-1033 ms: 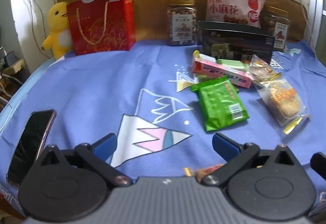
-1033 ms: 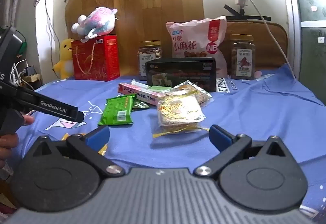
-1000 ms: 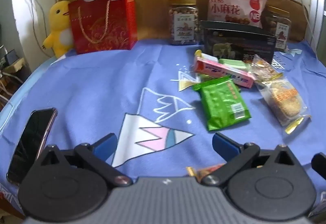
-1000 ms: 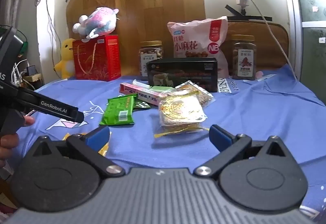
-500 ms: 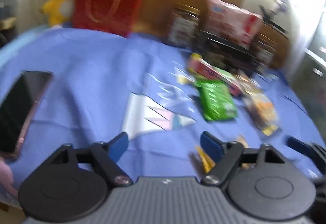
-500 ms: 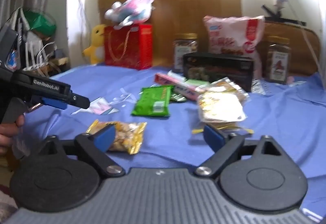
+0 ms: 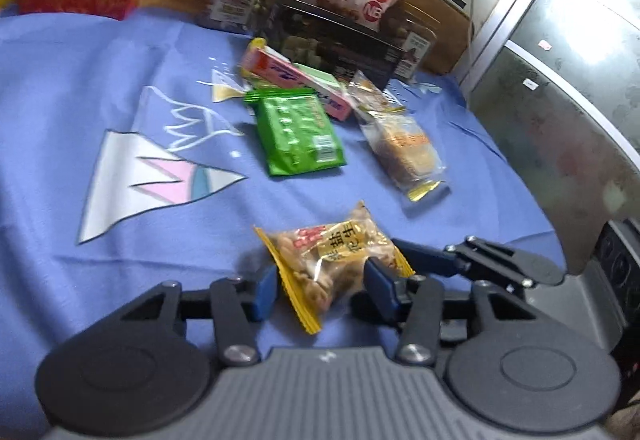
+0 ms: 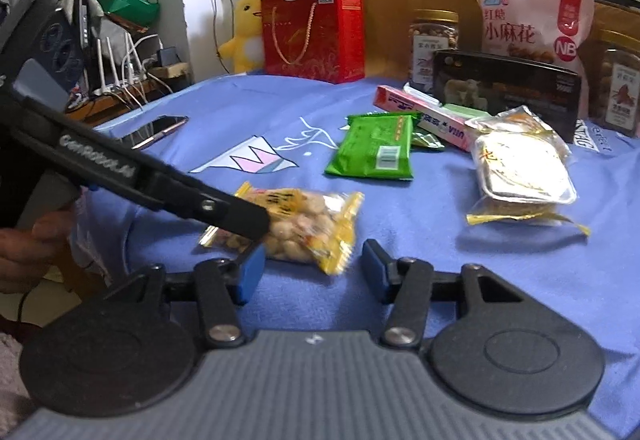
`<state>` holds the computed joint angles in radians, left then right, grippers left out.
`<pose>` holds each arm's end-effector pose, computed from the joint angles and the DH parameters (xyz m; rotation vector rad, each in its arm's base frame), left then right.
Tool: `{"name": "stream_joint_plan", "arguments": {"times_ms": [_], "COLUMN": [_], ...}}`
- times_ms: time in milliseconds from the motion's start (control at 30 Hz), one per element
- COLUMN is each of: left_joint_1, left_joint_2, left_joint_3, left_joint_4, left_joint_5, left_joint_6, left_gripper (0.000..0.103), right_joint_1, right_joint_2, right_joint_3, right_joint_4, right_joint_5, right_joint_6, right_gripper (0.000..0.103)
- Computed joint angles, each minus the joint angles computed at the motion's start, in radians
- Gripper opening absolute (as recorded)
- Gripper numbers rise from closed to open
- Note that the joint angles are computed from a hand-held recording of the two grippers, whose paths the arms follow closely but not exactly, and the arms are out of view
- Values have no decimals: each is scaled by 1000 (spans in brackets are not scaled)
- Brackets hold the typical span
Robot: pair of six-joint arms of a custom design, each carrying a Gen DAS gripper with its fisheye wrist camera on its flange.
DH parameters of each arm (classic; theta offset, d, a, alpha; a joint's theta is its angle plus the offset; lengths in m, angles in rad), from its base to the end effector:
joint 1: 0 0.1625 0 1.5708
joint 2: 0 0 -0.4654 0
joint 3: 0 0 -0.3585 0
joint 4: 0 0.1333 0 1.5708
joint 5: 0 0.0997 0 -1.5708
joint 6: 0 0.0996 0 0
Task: Organize snacks
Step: 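Grasp the yellow-labelled snack bag with the left gripper, then carry the yellow snack bag into the black tin box and open the left gripper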
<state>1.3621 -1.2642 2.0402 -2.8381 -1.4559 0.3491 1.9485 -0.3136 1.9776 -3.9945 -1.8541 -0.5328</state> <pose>0.0316 -0.5494 0.3149 0.7606 2.8084 -0.7158 0.2999 -0.4700 -0.0515 1.0211 -2.4261 1.0170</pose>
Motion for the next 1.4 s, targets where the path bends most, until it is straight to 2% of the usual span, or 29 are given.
{"name": "stream_joint_plan", "arguments": {"times_ms": [167,300,433,567,767,867,967,1200,1400], "left_joint_1": [-46,-69,-101,-110,-136,-151,-165,-182,-166], "left_joint_2": [57,106,135,128,97,120,172,403,579], "left_joint_3": [-9,-35,-22,-20,-46,-127,-230,-571,-810], "left_joint_4": [-48,-36,-67,-59,-63,-25,11,99,156], "left_joint_5": [40,25,46,58,79,95,99,85,80], "left_joint_6": [25,41,67,74,78,61,47,31,21], "left_gripper": [47,47,47,46,45,45,45,45,46], "right_joint_1": [-6,-13,-25,-32,-51,-63,-73,-110,-144], "right_joint_2": [-4,-12,-21,-24,-60,-94,-117,-119,-64], "right_joint_3": [10,33,45,55,41,-5,-76,-304,-506], "right_joint_4": [-56,-123,-163,-176,-145,-70,6,146,250], "right_joint_5": [-22,-63,-105,-90,27,73,87,41,-11], "right_joint_6": [33,65,99,91,57,60,58,23,-20], "right_gripper": [57,56,39,36,36,36,35,36,36]}}
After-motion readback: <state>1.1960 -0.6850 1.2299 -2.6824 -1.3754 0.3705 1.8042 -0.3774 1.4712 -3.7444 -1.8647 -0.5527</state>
